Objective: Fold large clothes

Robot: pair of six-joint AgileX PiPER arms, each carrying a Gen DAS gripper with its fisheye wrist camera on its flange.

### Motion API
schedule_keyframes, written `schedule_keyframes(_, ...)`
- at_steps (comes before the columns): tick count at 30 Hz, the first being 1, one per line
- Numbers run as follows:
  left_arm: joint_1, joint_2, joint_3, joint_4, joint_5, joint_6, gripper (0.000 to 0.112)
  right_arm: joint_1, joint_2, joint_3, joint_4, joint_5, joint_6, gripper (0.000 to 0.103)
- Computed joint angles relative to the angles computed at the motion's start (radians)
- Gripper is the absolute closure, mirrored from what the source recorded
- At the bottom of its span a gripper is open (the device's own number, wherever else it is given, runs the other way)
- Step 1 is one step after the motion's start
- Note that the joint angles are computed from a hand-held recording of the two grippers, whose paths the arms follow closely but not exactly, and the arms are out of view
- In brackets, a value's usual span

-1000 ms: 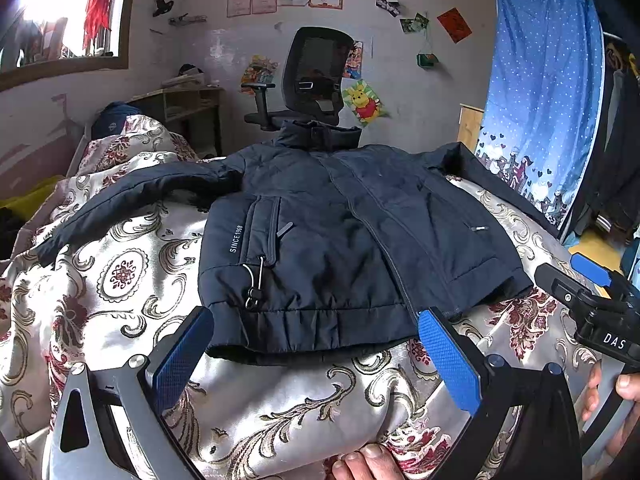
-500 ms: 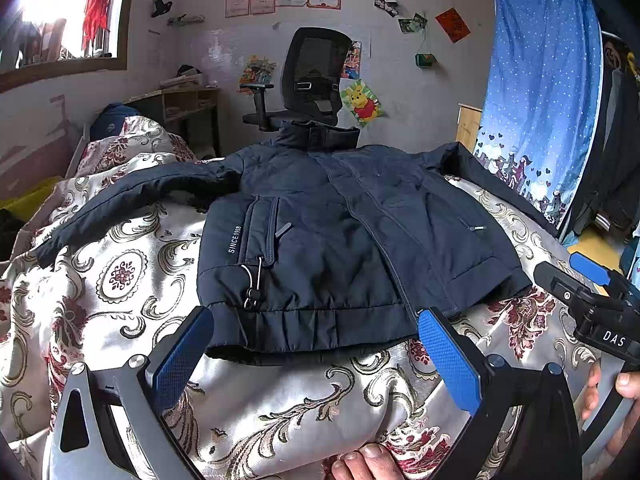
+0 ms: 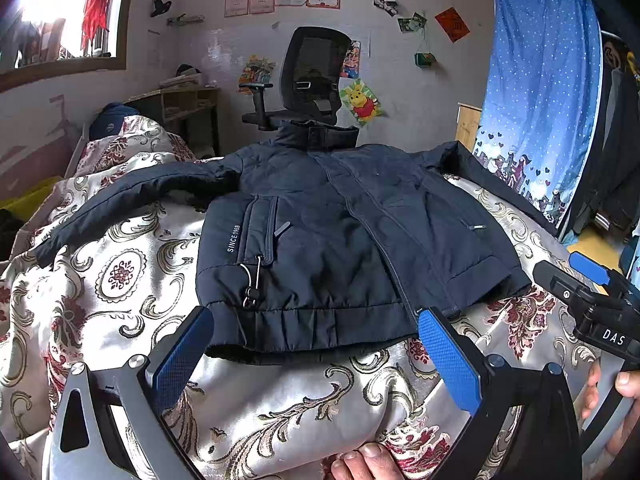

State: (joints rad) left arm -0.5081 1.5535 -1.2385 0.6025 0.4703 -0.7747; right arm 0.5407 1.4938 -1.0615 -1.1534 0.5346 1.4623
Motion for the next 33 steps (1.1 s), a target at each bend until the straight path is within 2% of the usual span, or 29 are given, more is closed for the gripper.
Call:
schedule_keyframes(26,0.0,0.001,-0.002,-0.004,0.005,0.003,0.009,-0.004,-0.001,0.001,0.006,-0.005,-0.004,0.001)
schedule_keyframes(30,-0.022,0.01,-0.009,0.069,0.056,-0.083,0.009,-0.005,0.001,-0.001,0.011,-0.002,-0.009,0.001)
schedule_keyframes(33,-0.016,0.041,-0.041,0.047,0.076,-0.082,0.009,0.006,0.01,-0.015,0.036,0.027,-0.026,0.001)
